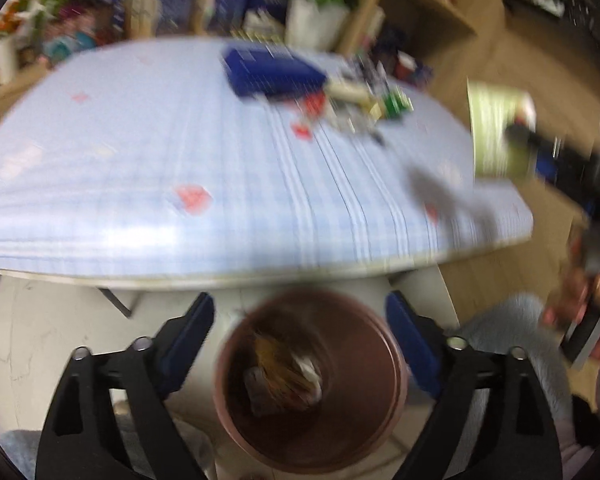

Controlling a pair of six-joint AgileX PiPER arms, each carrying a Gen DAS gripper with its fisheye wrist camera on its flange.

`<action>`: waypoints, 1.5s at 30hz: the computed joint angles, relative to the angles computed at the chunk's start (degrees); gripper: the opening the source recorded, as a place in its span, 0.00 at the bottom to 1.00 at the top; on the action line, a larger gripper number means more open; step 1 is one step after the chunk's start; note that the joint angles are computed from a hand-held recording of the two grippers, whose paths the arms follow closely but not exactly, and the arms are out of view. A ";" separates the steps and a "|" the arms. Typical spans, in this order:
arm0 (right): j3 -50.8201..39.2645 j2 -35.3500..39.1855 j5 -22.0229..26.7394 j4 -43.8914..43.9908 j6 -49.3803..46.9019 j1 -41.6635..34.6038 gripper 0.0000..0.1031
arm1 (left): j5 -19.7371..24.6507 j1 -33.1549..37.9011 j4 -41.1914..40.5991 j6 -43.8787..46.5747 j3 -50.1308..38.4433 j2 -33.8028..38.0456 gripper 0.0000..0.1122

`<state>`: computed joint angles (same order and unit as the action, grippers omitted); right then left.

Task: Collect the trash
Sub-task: 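Carry the green cup over the bin and open the right gripper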

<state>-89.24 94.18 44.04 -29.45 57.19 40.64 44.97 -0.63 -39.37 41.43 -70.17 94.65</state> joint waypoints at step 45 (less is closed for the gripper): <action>-2.50 14.53 8.23 20.67 -13.75 6.85 0.85 | -12.58 10.15 2.50 -7.29 2.11 -10.51 0.86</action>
<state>-91.74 108.71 52.27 -8.78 43.44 47.49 32.39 9.52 -36.87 34.14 -68.07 84.14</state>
